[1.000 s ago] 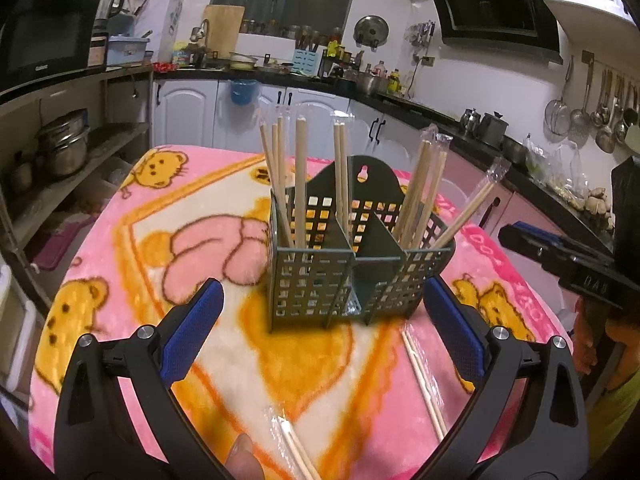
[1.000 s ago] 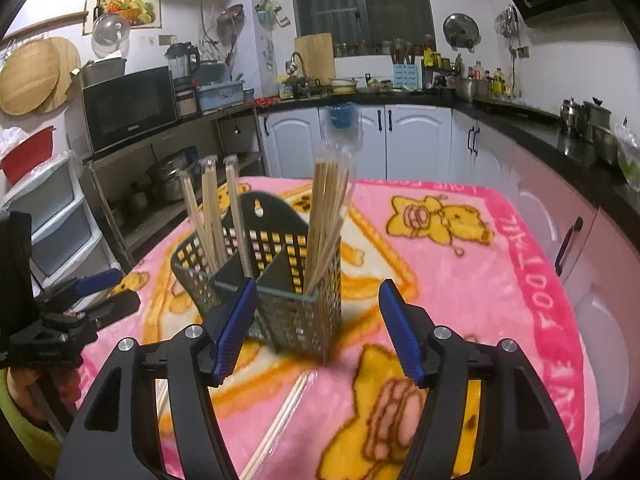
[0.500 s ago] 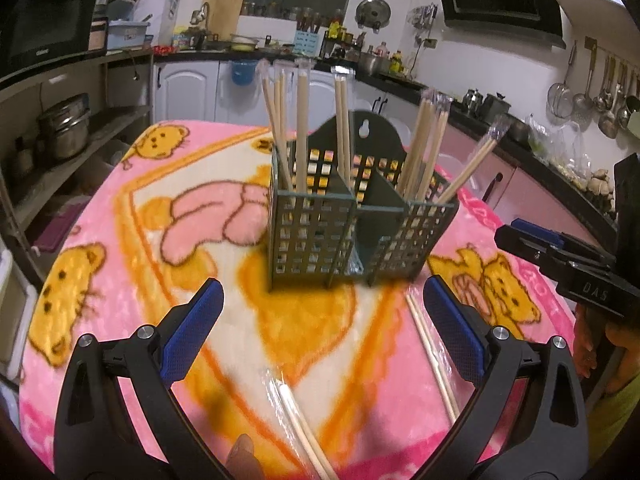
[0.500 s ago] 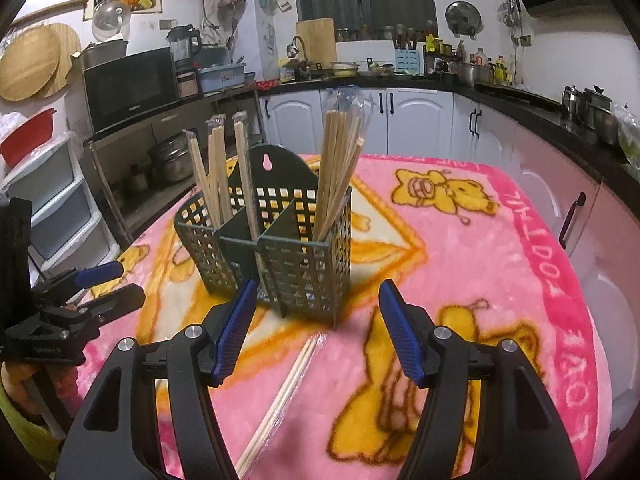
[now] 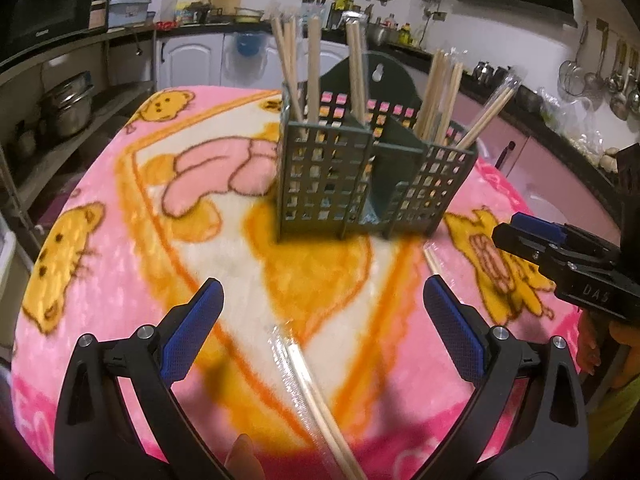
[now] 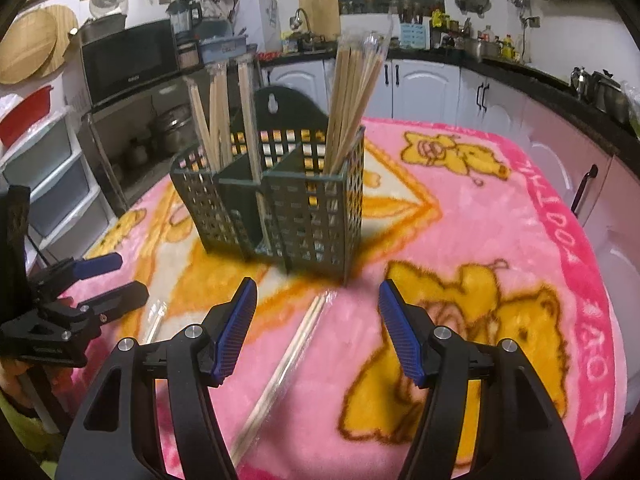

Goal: Organize utensils
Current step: 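Lower the left tool onto a wrapped chopstick and close it while the right tool grasps another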

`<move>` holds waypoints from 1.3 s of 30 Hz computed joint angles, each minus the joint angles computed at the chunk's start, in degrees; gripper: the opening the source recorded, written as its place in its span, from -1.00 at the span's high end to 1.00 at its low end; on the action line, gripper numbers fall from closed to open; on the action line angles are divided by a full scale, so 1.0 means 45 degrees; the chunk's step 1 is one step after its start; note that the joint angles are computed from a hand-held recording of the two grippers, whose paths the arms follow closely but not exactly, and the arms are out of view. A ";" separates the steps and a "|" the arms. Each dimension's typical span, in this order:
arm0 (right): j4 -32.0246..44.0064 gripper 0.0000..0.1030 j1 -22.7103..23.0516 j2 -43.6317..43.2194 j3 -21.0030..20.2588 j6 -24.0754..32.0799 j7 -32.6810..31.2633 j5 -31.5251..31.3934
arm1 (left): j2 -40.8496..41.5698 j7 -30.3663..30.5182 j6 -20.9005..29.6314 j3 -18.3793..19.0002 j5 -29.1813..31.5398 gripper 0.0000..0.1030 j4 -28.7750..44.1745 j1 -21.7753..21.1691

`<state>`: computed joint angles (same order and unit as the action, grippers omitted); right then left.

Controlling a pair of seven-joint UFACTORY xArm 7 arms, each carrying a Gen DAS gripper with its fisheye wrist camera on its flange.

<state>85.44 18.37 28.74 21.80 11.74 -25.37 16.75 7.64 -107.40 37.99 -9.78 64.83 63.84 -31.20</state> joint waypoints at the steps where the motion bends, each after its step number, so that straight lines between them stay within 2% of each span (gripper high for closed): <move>1: 0.0099 -0.19 0.0086 0.0093 -0.0107 0.0174 0.0063 -0.0103 | 0.0020 0.0100 -0.0045 -0.0006 -0.0187 -0.79 -0.0043 0.0030; 4: 0.0367 -0.19 0.0180 0.0381 -0.0257 0.0692 0.0089 -0.0262 | 0.0113 0.0394 -0.0083 0.0005 -0.0728 -0.79 -0.0138 0.0078; 9: 0.1108 -0.18 0.0558 0.0997 -0.0698 0.1748 0.0362 -0.0653 | 0.0331 0.0673 -0.1037 0.0196 -0.1492 -0.78 -0.0396 0.0248; 12: 0.1705 -0.17 0.0727 0.1424 -0.0832 0.2304 0.0477 -0.0717 | 0.0436 0.0889 -0.1549 0.0322 -0.2041 -0.58 -0.0542 0.0333; 15: 0.2437 -0.05 0.0960 0.1869 -0.1019 0.2843 0.0646 -0.0855 | 0.0448 0.1000 -0.1891 0.0432 -0.2569 -0.35 -0.0750 0.0359; 18: 0.3454 0.00 0.1337 0.2492 -0.1353 0.3496 0.0987 -0.1153 | 0.0440 0.1144 -0.1895 0.0475 -0.2742 -0.24 -0.0802 0.0290; 19: 0.3703 0.01 0.1441 0.2645 -0.1449 0.3651 0.1139 -0.1232 | 0.0439 0.1195 -0.1933 0.0491 -0.2793 -0.15 -0.0826 0.0286; 24: 0.5084 0.09 0.1773 0.3528 -0.1710 0.4335 0.1859 -0.1437 | 0.0605 0.1710 -0.1413 0.0506 -0.3123 0.10 -0.0591 0.0209; 27: 0.5547 0.20 0.2061 0.3811 -0.1987 0.4416 0.2299 -0.1748 | 0.0758 0.2310 -0.1132 0.0521 -0.3436 0.27 -0.0364 0.0197; 29: 0.5635 0.37 0.2218 0.3867 -0.2208 0.4364 0.2564 -0.2031 | 0.0834 0.2620 -0.0838 0.0563 -0.3595 0.50 -0.0217 0.0160; 31: 0.5612 0.52 0.2256 0.3860 -0.2262 0.4264 0.2655 -0.2244 | 0.0912 0.2790 -0.0560 0.0593 -0.3622 0.63 -0.0088 0.0092; 33: 0.5520 0.62 0.2214 0.3848 -0.2184 0.4114 0.2595 -0.2343 | 0.0977 0.3007 -0.0350 0.0609 -0.3672 0.68 0.0029 0.0050; 34: 0.5455 0.76 0.2162 0.3833 -0.2093 0.4034 0.2527 -0.2327 | 0.0991 0.3109 -0.0293 0.0616 -0.3708 0.73 0.0076 0.0039; 37: 0.5296 0.84 0.1845 0.3723 -0.1669 0.3952 0.2169 -0.2022 | 0.0928 0.3351 -0.0535 0.0668 -0.3908 0.77 0.0022 0.0146; 38: 0.5122 0.85 0.1701 0.3608 -0.1482 0.3841 0.1966 -0.1849 | 0.0868 0.3386 -0.0665 0.0695 -0.3958 0.90 -0.0038 0.0196; 39: 0.5013 0.85 0.1643 0.3512 -0.1409 0.3799 0.1870 -0.1737 | 0.0802 0.3416 -0.0791 0.0722 -0.3993 0.90 -0.0091 0.0252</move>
<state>108.00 25.77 44.54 15.46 28.84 -16.95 8.94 11.24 -92.03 34.43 -6.53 46.86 63.43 -30.06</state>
